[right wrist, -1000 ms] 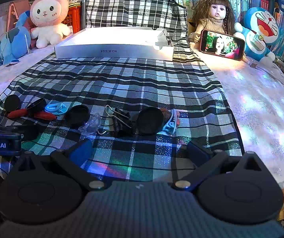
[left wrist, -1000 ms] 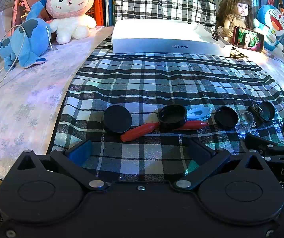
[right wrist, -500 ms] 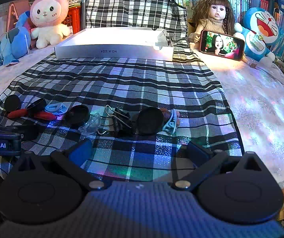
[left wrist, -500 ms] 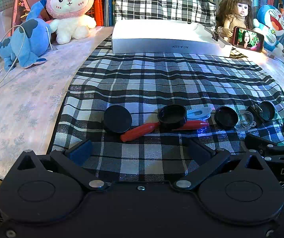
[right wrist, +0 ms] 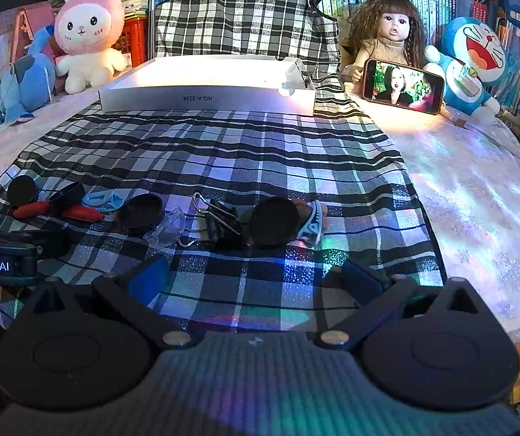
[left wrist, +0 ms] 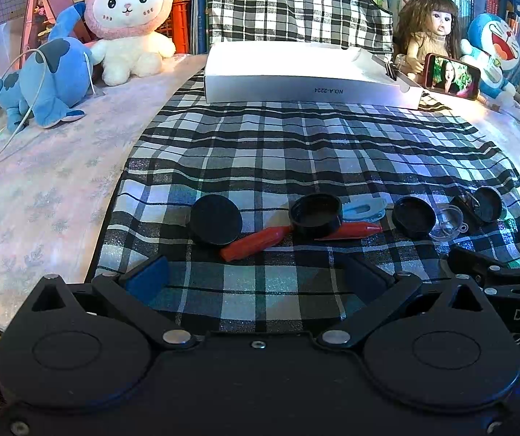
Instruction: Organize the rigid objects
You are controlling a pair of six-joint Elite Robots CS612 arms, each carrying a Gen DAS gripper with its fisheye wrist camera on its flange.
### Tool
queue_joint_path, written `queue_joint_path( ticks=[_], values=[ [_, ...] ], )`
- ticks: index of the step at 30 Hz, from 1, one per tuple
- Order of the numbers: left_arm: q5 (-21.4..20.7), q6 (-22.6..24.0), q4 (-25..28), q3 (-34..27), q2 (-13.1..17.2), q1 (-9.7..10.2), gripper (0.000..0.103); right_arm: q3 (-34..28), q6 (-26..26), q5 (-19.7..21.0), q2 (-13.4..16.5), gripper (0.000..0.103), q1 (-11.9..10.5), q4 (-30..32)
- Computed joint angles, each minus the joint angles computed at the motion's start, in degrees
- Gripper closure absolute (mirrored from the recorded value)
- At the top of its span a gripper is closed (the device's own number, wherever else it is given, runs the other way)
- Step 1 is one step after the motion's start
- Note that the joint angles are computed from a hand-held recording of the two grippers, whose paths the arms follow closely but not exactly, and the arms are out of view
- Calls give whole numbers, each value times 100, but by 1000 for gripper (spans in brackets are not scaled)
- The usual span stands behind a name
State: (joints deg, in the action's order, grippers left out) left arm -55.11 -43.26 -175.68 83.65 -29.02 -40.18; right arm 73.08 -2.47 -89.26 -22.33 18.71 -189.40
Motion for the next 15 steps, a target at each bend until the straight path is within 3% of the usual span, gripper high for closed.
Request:
queue_joint_path(
  ticks=[9, 15],
  values=[
    [247, 191, -434, 35, 115, -42, 0, -16, 92, -58, 93, 0, 15, -337],
    [322, 351, -740, 78, 171, -60, 0, -66, 199, -164, 257, 0, 39, -897]
  ],
)
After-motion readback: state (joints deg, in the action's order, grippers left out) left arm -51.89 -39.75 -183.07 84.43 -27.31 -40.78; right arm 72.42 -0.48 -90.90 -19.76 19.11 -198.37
